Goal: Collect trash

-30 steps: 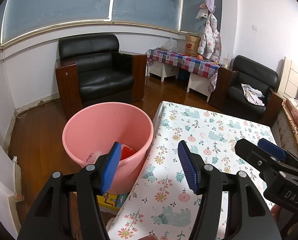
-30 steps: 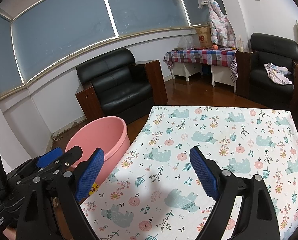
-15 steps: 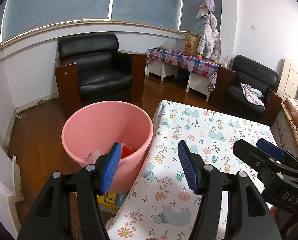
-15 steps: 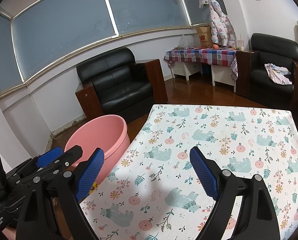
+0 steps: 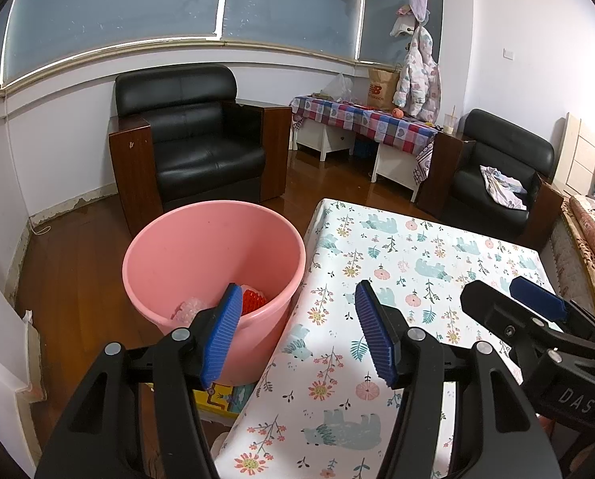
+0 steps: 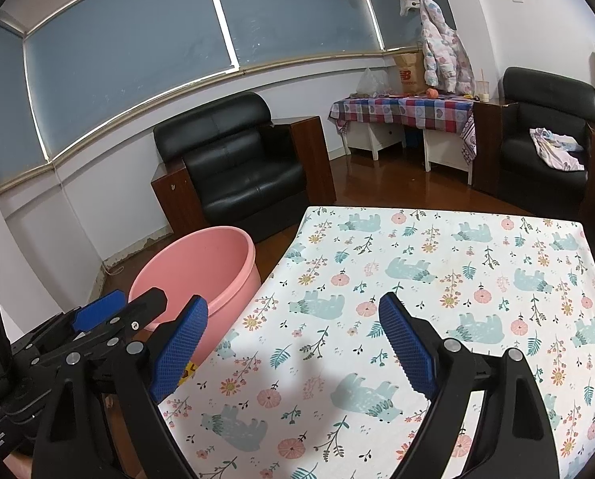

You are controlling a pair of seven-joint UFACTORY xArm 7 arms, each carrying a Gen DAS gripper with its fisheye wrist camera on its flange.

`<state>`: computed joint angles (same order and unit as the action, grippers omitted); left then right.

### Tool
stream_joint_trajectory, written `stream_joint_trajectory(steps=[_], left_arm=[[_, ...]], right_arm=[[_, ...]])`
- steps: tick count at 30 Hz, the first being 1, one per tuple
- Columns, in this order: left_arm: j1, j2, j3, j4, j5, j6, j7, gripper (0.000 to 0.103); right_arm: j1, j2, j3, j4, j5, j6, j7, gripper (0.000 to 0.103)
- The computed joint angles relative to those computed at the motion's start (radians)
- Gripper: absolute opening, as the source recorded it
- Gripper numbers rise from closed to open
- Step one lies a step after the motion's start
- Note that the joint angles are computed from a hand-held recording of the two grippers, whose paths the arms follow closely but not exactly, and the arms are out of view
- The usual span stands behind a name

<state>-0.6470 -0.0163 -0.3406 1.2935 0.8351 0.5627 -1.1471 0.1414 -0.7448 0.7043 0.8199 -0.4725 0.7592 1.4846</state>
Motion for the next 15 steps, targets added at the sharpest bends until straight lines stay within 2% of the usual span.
stream_joint_trajectory(steps=[15], left_arm=[[0.000,-0.001,0.000,-0.001,0.000,0.000,-0.001,0.059]], right_arm=[[0.001,0.015,0.011,0.000,-0.013,-0.001,0.024,0.086]])
